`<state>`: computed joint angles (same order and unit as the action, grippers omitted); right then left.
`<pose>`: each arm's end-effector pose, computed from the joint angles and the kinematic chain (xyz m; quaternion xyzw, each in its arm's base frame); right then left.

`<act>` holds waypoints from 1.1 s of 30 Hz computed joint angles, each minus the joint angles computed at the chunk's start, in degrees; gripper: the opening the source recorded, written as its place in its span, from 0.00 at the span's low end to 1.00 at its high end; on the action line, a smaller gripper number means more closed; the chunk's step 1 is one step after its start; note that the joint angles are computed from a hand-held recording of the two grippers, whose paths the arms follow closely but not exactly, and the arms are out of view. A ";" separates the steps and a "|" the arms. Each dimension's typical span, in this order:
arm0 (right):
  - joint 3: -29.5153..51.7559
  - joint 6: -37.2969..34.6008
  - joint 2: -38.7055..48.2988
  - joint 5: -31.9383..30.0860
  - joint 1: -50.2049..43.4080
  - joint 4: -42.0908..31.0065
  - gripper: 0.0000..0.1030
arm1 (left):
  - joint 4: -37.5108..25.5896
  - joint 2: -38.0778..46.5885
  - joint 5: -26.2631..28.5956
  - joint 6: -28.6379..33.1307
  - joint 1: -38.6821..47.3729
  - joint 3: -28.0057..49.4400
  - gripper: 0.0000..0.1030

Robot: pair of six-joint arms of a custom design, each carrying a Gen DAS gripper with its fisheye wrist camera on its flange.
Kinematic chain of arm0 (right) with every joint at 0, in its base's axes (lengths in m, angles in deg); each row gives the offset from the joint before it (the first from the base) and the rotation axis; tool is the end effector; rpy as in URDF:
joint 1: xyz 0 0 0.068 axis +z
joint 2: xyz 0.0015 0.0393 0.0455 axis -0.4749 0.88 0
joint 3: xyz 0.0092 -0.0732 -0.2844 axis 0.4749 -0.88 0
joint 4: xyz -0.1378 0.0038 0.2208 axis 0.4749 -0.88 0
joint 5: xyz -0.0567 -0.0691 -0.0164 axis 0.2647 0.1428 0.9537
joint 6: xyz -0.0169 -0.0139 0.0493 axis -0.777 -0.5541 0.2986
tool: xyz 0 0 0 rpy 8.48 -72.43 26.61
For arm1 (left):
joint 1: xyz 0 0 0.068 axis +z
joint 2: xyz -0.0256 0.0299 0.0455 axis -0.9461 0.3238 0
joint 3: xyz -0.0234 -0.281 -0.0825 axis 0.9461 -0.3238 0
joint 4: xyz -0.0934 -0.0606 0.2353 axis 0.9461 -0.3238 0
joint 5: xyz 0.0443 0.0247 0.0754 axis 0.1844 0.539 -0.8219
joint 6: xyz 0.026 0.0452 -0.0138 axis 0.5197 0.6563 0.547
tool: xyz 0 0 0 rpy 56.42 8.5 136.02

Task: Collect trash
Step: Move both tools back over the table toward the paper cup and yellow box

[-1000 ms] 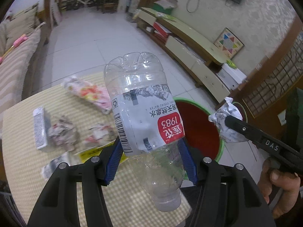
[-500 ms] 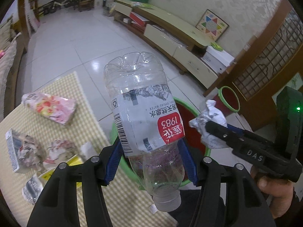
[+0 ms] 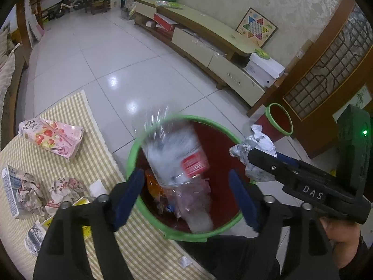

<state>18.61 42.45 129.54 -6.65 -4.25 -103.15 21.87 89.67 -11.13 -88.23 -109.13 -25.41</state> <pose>0.1229 0.0549 0.2620 0.1467 0.9329 0.1781 0.2766 0.1897 -0.1525 0.2727 0.1678 0.9468 -0.1676 0.2175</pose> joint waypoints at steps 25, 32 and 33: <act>12.63 16.03 14.59 17.04 31.80 -0.26 0.95 | -19.34 -22.61 13.74 20.60 40.70 -4.77 0.92; 17.94 19.26 23.83 18.80 40.13 2.27 0.95 | -30.93 -20.53 25.20 47.13 73.75 -2.97 0.92; 18.86 19.62 25.59 18.79 41.29 2.80 0.95 | -32.82 -19.61 26.49 51.79 78.80 -2.58 0.92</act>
